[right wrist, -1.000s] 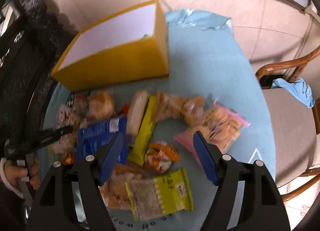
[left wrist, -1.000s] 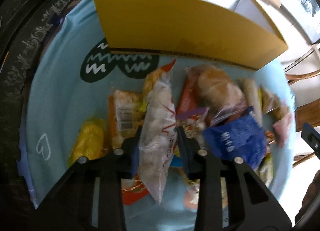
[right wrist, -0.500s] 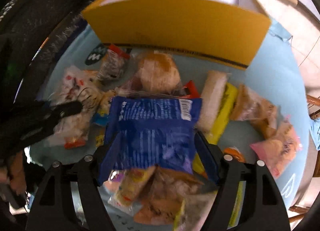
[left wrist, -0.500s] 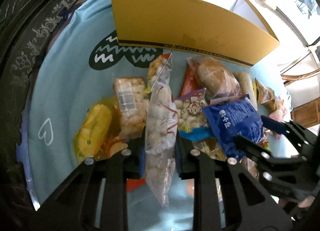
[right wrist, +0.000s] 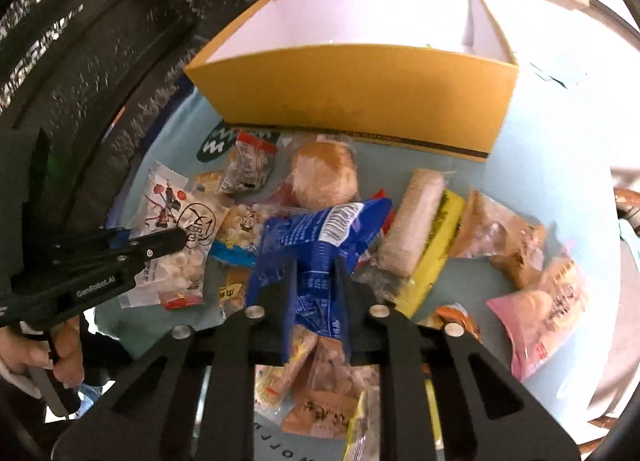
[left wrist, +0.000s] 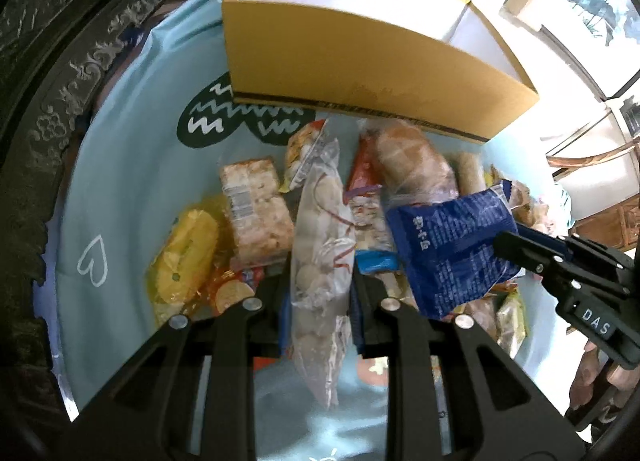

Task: Organize snacks
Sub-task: 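Grasp the clear white-candy bag with the left tool while the right tool grasps the blue bag, then place the white-candy bag into the box while the right tool drops the blue bag in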

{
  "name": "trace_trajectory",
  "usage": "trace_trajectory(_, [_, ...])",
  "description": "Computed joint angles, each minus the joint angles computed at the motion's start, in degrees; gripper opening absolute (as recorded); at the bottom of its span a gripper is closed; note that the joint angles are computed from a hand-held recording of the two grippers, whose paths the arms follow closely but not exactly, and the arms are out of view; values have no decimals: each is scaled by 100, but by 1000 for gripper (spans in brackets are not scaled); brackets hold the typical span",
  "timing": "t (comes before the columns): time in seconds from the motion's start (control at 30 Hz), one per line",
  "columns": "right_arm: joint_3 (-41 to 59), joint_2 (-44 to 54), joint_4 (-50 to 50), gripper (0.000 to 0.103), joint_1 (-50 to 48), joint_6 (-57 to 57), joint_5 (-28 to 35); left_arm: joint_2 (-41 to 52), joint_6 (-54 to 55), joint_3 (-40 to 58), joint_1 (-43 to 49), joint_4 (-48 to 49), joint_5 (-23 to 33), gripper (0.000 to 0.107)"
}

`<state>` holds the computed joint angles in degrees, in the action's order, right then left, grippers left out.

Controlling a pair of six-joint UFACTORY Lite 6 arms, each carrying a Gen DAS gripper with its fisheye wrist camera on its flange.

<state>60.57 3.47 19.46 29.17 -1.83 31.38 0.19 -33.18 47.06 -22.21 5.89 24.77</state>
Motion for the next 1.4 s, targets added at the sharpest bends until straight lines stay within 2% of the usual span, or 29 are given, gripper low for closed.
trace_trajectory(0.2, [-246,-560,158,14,-199,-110,106,-364,-56,62,-144,92,219,22])
trace_trajectory(0.3, [-384,-366,111,17,-259,-221,155,-296,-28,66,-154,36,203,22])
trace_trajectory(0.33, [-411,-260,90,24,-302,-249,246,-248,41,58,-139,-37,172,22])
trace_trajectory(0.4, [-653,-239,379,45,-508,-475,341,-211,115,18,-152,-126,139,22])
trace_trajectory(0.43, [-759,-284,300,65,-497,-325,267,-197,129,1,-166,-138,120,22])
trace_trajectory(0.47, [-902,-349,119,71,-502,-54,122,-183,146,-2,-172,-156,110,22])
trace_trajectory(0.57, [-1006,-309,862,72,-771,-471,216,-116,198,11,-174,-191,83,22])
trace_trajectory(0.63, [-916,-152,916,72,-777,-482,212,-35,183,47,-192,-199,72,22])
trace_trajectory(0.7, [-596,122,13,77,-372,291,94,72,217,100,-217,-251,60,22])
trace_trajectory(0.77, [-229,489,-633,90,63,754,107,161,220,151,-258,-279,40,23])
trace_trajectory(0.8, [-55,688,-1138,90,314,1177,161,186,243,169,-269,-307,35,22])
trace_trajectory(0.83, [27,812,-1496,89,486,1452,154,209,226,186,-297,-296,33,23])
trace_trajectory(0.87, [29,821,-1615,82,552,1559,97,203,195,175,-309,-266,29,23])
trace_trajectory(0.9, [-29,756,-1494,79,545,1447,27,198,192,169,-312,-272,31,23])
trace_trajectory(0.93, [-71,675,-1288,67,482,1230,7,179,178,154,-309,-262,35,23])
trace_trajectory(0.97, [-105,532,-1109,60,364,1009,26,152,149,133,-304,-238,36,23])
trace_trajectory(1.0, [-103,413,-982,58,259,854,84,120,158,107,-280,-255,37,23])
trace_trajectory(1.07, [-145,95,-945,31,37,713,194,73,178,93,-250,-282,50,23])
trace_trajectory(1.17, [-155,-233,-449,24,-341,217,403,-25,164,102,-259,-256,67,23])
trace_trajectory(1.4, [-621,-1005,55,21,-523,-160,534,-156,200,256,-314,-234,203,23])
